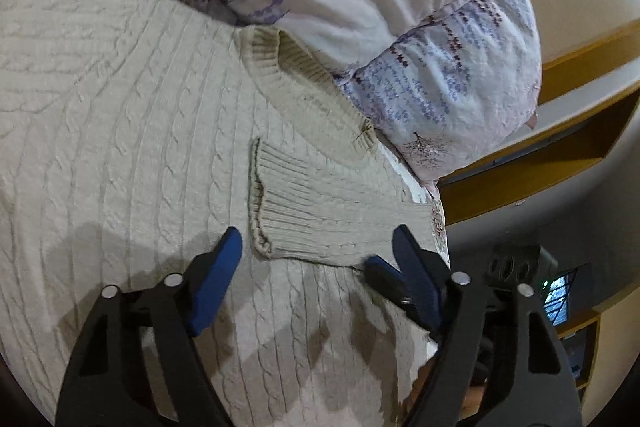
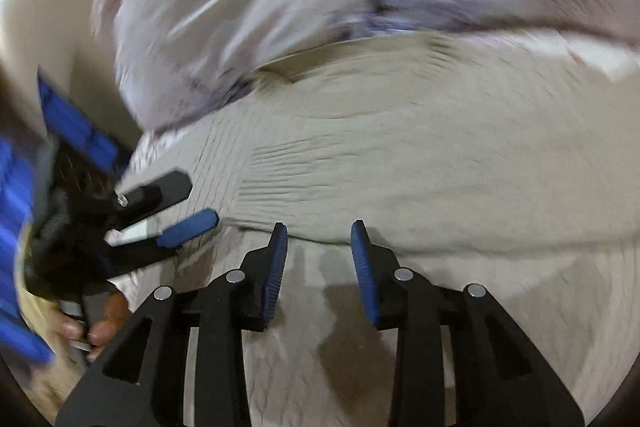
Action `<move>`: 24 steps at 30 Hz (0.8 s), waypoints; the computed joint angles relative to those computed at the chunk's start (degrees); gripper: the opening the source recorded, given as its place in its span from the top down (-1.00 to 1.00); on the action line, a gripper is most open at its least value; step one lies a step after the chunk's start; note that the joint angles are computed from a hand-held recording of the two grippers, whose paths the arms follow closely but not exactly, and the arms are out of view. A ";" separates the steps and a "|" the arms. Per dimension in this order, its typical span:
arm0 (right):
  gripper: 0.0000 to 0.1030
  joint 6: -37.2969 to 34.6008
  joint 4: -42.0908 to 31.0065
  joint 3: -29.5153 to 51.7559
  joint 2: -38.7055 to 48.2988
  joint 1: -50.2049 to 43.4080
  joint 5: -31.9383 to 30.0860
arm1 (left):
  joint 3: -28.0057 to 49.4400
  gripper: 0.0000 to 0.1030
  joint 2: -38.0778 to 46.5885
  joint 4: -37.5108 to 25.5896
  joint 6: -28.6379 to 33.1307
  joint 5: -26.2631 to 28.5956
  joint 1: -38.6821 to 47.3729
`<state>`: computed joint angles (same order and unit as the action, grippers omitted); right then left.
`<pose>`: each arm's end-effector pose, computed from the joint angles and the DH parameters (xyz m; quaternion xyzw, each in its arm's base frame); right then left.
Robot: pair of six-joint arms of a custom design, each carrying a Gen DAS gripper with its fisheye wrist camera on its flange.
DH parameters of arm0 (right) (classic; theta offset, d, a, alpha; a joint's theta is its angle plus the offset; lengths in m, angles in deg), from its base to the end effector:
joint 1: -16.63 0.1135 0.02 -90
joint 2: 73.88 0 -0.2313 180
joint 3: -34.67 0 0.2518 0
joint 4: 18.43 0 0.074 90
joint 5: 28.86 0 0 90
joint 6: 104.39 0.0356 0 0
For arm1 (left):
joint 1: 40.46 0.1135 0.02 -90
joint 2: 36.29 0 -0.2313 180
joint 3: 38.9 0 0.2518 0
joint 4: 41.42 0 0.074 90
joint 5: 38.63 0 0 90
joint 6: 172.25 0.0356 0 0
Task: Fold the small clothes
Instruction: 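Fold the held sleeve across the sweater body and open the right tool, then grasp the ribbed cuff of the other sleeve with the left tool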
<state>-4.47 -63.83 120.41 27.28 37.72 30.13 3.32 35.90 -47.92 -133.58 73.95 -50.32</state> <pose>0.3278 0.1461 0.1822 -0.1578 0.9216 0.3142 0.1647 0.2472 -0.0568 0.1444 -0.2275 0.8501 -0.3752 0.2912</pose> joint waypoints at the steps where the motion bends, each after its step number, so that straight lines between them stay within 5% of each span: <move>1: 0.32 1.19 0.08 -0.74 -0.53 -1.54 -0.76 | 0.82 -0.35 1.65 0.00 -1.06 0.63 0.13; 7: 0.32 6.74 2.01 -5.65 -2.53 -12.14 -3.22 | 4.87 0.17 8.58 0.24 -3.02 0.35 -1.53; 11: 0.32 11.23 4.48 -7.01 -1.57 -17.26 -4.27 | 8.53 0.81 13.95 0.57 -2.40 0.23 -1.87; 21: 0.32 18.35 11.75 -10.98 -2.57 -24.55 -3.33 | 12.04 0.86 8.04 -7.81 8.23 -8.98 1.92; 24: 0.32 19.47 12.45 -9.80 -1.36 -24.25 -1.93 | 11.39 0.84 8.38 -9.10 8.62 -8.01 3.93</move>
